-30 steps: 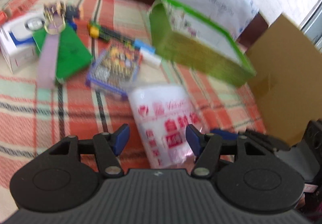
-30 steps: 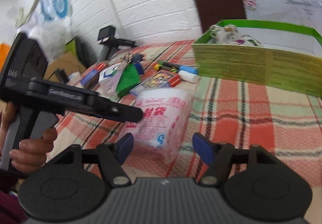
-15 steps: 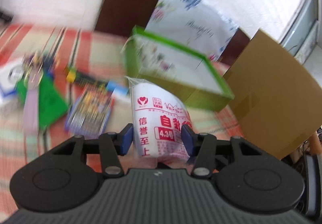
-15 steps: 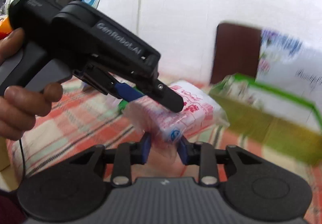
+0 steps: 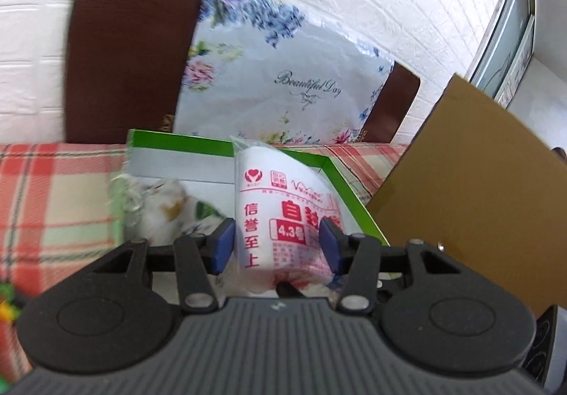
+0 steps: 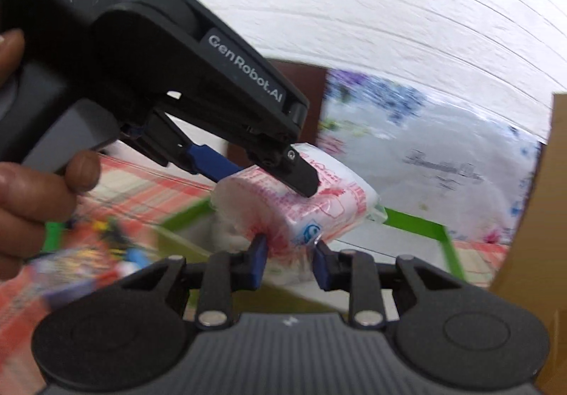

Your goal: Organize objects

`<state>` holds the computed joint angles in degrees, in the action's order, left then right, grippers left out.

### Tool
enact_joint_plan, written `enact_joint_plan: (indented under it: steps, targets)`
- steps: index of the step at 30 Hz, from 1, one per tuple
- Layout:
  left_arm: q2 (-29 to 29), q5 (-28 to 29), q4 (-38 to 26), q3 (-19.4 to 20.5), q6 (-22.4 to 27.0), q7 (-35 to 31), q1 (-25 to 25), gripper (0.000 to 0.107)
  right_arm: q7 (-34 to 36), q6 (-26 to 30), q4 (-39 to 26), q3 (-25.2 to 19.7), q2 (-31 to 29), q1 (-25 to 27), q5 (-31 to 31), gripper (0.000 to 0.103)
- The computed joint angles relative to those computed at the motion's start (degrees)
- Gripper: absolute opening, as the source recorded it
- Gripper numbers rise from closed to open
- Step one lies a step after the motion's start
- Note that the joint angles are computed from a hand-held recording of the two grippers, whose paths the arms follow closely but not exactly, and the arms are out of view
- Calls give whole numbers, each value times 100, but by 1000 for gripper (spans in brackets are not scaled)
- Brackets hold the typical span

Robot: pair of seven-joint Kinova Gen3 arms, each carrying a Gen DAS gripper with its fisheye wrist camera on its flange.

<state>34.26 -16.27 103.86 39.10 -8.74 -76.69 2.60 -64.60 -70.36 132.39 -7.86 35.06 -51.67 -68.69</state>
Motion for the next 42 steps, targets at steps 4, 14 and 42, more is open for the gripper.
enact_joint_plan:
  steps: [4, 14, 42]
  targets:
    - [35, 837, -431, -1050, 378, -716, 999, 53, 444, 208, -471, 239, 307, 151, -454, 30]
    - [-867, 2185, 958, -3197, -593, -1000, 2732, 54, -597, -448, -238, -230, 382, -292, -539, 36]
    - [-1418, 2385, 4090, -2995, -2958, -262, 1169, 61, -201, 2522, -1144, -43, -32, -268, 634, 62]
